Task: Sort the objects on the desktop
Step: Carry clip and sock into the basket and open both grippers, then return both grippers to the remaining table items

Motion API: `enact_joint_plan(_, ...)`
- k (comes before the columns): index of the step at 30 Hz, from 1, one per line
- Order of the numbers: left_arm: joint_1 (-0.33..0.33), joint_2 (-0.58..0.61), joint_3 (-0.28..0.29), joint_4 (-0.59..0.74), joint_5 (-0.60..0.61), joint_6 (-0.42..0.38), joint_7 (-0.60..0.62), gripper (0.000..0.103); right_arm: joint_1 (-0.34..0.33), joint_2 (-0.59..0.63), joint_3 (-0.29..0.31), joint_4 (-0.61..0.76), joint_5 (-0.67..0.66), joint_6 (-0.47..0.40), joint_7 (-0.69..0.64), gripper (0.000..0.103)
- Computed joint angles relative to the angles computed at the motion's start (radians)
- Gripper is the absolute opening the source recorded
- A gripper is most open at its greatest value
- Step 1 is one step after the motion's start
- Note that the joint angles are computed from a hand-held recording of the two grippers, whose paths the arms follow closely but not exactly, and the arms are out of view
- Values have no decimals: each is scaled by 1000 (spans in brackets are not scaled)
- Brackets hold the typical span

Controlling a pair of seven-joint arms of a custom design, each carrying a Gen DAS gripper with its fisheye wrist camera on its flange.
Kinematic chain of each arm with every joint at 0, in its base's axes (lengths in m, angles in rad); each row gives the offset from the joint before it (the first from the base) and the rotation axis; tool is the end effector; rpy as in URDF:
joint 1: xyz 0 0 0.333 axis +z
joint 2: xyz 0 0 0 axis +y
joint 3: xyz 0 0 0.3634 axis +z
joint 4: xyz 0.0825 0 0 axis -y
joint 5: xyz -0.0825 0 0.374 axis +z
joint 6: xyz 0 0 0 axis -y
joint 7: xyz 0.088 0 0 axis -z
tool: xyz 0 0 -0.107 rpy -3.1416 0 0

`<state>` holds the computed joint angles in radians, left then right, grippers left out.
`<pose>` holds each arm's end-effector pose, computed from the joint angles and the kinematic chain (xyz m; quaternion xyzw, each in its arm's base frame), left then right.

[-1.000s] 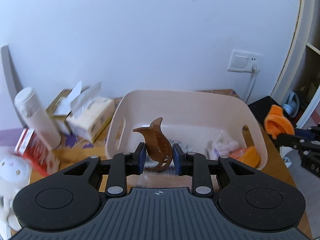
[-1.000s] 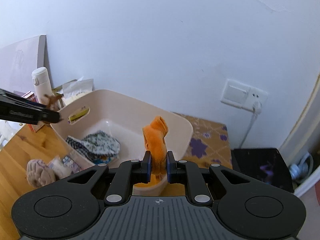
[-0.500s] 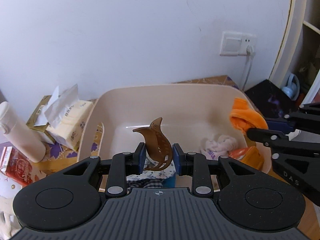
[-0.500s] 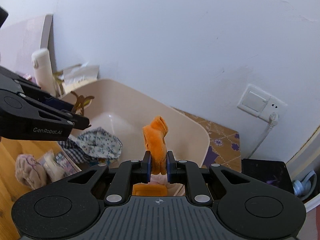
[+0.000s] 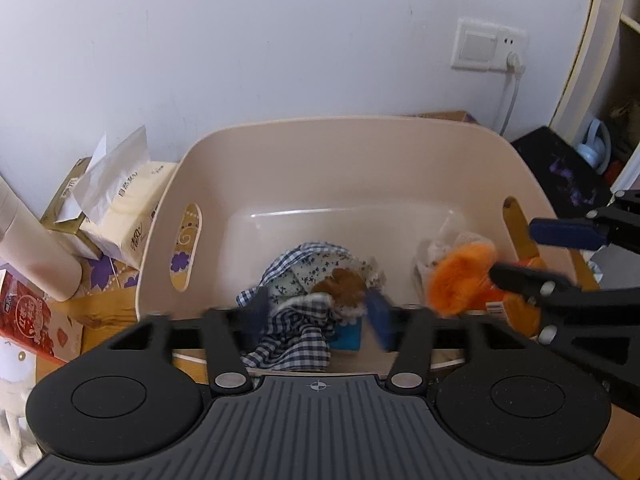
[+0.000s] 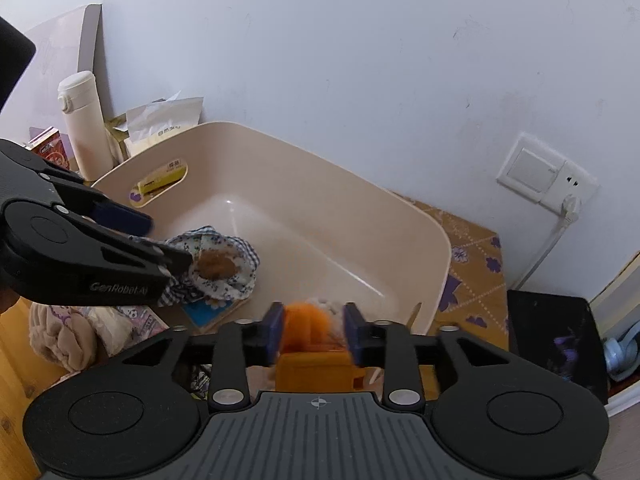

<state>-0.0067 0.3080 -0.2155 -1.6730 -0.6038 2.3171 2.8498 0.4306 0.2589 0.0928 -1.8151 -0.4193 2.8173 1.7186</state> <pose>0.6681 -0.1428 0.5167 -0.2038 0.9248 -0.3104 0.0827 0.5782 0.3490 0.5333 -0.8413 0.3863 -0.2664 0.2682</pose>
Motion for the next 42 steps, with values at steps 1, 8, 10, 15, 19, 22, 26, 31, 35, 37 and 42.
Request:
enact_joint_plan(1,7,-5,-3,-4,-20,5,9,72,2,-4,-5,-4,-9,7,7,64)
enact_joint_plan(8,35,-22,4,13,-63,-54,26,79,22,-48,-31,-55,-91,58,95,88)
enact_joint_plan(10,48,-28,8,14,-78,-70,56,81,29,-68,-41,-80,-124,74,150,94)
enact_joint_plan(15,75,-42,26,13,-95,-113,119,81,26,-127,-41,-162,-195,116,273,101)
enact_joint_plan(19,91,-45,44,20,-85,-161,118,81,12,-160,-21,-211,-218,110,307,103)
enact_joint_plan(22,101,-53,55,12,-78,-176,120,81,-3,-183,-4,-248,-191,116,318,103)
enact_joint_plan(26,116,-66,69,-1,-62,-206,117,81,-12,-204,14,-283,-157,114,303,103)
enact_joint_plan(31,128,-83,89,-28,-23,-232,103,81,-18,-222,36,-320,-61,113,223,103)
enact_joint_plan(35,132,-93,106,-56,24,-246,57,81,-13,-231,50,-340,20,96,141,103)
enact_joint_plan(37,134,-95,114,-68,48,-254,20,81,-8,-237,56,-354,67,87,86,103)
enact_joint_plan(42,142,-107,124,-107,96,-257,-5,81,5,-246,64,-379,142,56,-1,103)
